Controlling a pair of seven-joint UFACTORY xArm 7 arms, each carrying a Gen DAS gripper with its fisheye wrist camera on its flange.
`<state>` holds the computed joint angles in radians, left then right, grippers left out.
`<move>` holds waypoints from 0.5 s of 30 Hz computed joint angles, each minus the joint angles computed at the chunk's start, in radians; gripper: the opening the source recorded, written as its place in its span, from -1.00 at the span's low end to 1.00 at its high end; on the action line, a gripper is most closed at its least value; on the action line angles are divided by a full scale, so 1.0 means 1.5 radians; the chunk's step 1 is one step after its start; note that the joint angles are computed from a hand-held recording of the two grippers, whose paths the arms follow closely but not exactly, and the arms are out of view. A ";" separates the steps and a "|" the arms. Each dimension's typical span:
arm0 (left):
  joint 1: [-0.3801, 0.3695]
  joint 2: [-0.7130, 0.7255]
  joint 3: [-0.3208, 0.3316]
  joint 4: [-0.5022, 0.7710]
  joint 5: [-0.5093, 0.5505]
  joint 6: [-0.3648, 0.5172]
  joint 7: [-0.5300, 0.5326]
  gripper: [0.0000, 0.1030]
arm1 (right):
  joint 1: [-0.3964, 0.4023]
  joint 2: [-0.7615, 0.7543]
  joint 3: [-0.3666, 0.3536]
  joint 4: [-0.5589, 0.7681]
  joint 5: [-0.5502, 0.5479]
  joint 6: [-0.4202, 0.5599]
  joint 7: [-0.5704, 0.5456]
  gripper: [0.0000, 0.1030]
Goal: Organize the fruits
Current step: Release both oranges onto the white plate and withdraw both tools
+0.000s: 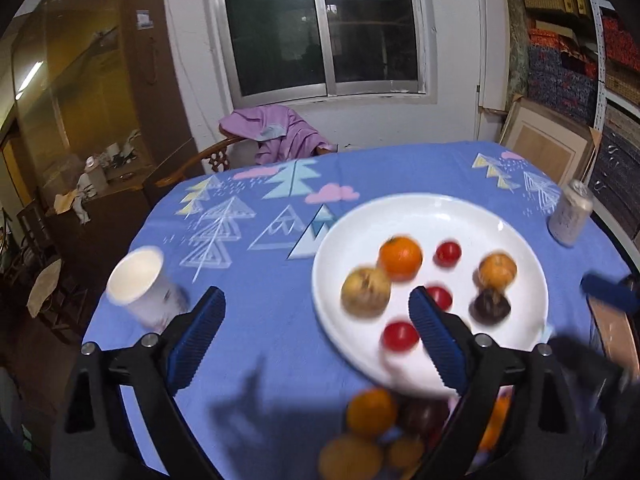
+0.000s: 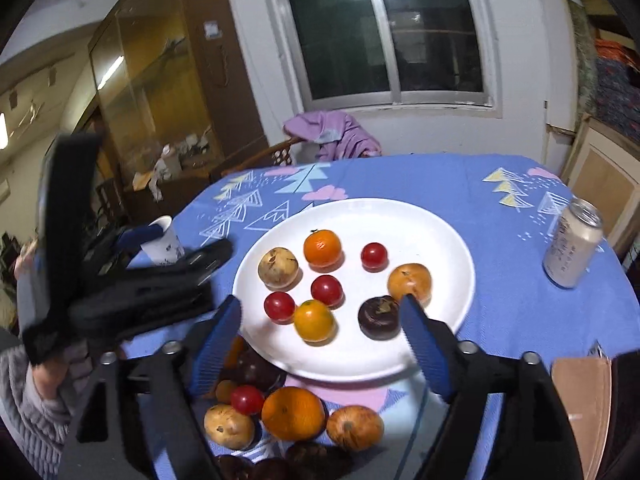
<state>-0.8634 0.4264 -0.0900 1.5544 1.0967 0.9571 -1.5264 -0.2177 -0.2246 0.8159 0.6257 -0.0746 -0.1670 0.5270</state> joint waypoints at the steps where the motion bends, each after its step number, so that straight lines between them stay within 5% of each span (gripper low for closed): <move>1: -0.008 -0.024 -0.004 -0.043 0.005 -0.001 -0.017 0.77 | 0.023 -0.013 -0.022 -0.018 0.006 -0.001 0.007 0.71; 5: -0.026 -0.068 -0.036 -0.150 0.033 0.038 -0.085 0.85 | 0.041 -0.078 -0.021 -0.105 0.039 -0.018 0.035 0.83; 8: -0.010 -0.080 -0.058 -0.196 0.024 0.026 -0.105 0.86 | 0.097 -0.095 -0.069 -0.141 0.032 -0.003 0.040 0.84; 15: 0.006 -0.068 -0.069 -0.204 0.009 0.003 -0.096 0.86 | 0.152 -0.126 -0.094 -0.213 0.069 -0.085 0.058 0.90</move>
<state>-0.8552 0.3239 -0.1934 1.2488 1.1105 0.9613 -1.6701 0.0106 -0.4139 0.6747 0.3058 0.0294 -0.2949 0.6144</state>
